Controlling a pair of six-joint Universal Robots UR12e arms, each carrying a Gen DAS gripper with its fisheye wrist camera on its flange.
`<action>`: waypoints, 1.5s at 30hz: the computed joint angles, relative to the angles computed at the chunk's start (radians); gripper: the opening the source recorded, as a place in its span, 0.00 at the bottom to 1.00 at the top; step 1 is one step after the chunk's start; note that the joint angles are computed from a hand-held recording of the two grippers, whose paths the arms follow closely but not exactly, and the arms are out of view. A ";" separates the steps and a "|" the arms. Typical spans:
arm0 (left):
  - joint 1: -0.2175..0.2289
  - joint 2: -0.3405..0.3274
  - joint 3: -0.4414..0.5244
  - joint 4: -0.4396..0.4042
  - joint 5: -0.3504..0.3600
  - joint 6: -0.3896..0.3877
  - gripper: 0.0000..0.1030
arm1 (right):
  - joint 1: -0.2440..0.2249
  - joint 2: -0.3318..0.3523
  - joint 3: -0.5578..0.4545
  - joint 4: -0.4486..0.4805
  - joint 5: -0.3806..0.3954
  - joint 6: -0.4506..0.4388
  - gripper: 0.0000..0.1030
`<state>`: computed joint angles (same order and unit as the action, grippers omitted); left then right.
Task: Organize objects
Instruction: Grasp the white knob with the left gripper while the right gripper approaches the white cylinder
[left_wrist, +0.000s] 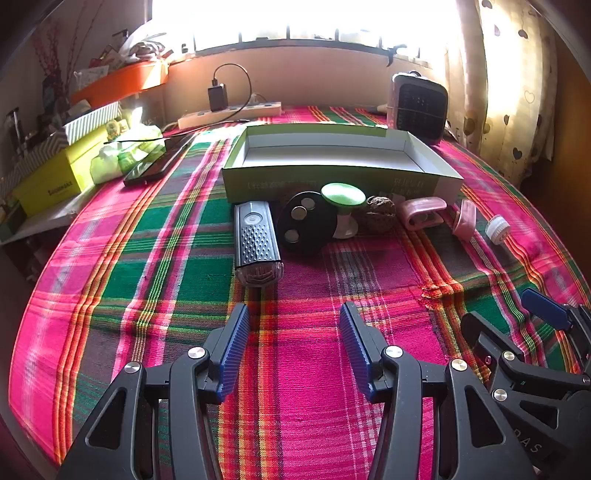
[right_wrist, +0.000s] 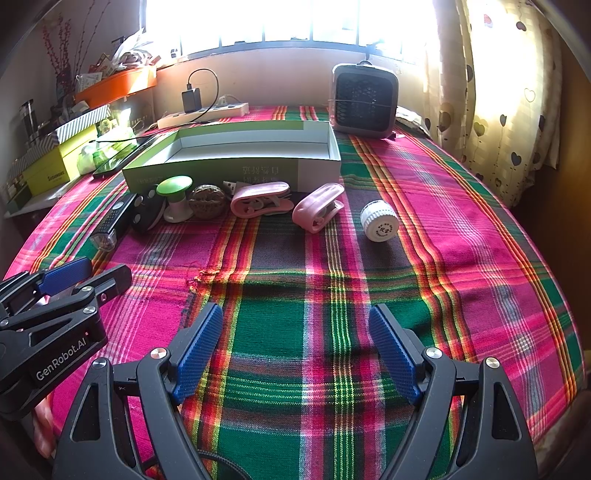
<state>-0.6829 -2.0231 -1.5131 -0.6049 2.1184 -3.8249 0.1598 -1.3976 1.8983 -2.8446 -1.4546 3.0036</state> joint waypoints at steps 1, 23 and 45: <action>0.000 0.000 0.000 0.000 0.000 0.000 0.47 | 0.000 0.000 0.000 0.000 0.000 0.000 0.79; -0.005 0.010 -0.002 -0.015 -0.014 0.009 0.47 | -0.006 -0.010 0.004 0.010 0.013 -0.013 0.79; 0.023 0.162 -0.212 0.122 -0.053 -0.015 0.47 | -0.044 -0.027 0.014 0.015 0.092 -0.024 0.79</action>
<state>-0.6596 -1.8613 -1.7247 -0.4828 2.0649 -3.8403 0.1155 -1.4248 1.9124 -2.8298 -1.3621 2.9794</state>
